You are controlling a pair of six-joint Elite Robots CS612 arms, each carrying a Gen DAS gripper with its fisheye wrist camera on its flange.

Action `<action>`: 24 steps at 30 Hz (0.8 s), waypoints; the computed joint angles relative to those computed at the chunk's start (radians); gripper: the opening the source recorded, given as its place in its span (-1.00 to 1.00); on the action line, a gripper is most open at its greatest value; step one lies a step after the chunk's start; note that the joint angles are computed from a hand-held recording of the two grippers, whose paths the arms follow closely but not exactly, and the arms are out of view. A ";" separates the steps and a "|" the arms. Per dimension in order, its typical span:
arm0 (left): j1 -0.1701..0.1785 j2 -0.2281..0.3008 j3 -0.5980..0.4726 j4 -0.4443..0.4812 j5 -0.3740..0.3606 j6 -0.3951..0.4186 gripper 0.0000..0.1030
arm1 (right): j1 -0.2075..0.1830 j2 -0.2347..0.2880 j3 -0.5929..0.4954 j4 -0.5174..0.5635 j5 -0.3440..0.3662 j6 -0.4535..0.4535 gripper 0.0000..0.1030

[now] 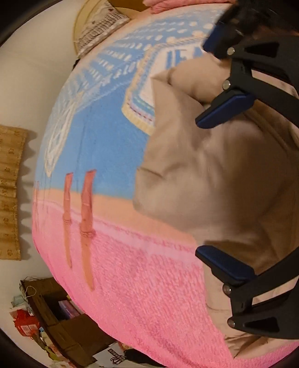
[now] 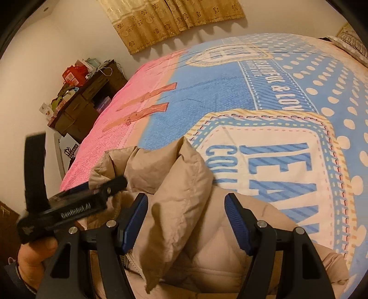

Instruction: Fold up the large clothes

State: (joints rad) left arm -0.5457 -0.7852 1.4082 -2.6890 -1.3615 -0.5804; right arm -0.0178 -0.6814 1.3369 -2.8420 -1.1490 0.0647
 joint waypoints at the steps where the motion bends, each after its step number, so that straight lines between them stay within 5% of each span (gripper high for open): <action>1: 0.003 -0.012 0.020 -0.011 0.005 0.005 0.97 | -0.001 0.001 -0.002 0.002 0.002 -0.003 0.36; 10: 0.059 -0.069 0.122 -0.082 -0.067 0.016 0.85 | 0.013 0.023 -0.040 0.015 -0.009 -0.012 0.20; 15: 0.080 -0.047 0.121 -0.123 -0.201 0.072 -0.02 | 0.023 0.044 -0.086 0.083 -0.032 -0.045 -0.28; 18: 0.072 -0.048 0.122 -0.137 -0.216 0.167 -0.59 | 0.028 0.043 -0.088 0.099 -0.048 -0.100 -0.61; 20: 0.066 -0.051 0.125 -0.151 -0.205 0.199 -0.79 | 0.034 0.035 -0.074 0.080 -0.080 -0.135 -0.73; 24: 0.061 -0.071 0.149 -0.203 -0.198 0.237 -0.85 | 0.037 0.004 -0.019 0.000 -0.104 -0.178 -0.81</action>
State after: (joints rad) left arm -0.4845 -0.8564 1.5570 -2.8924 -1.5591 -0.3430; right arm 0.0189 -0.6773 1.3177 -2.8421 -1.2530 -0.1129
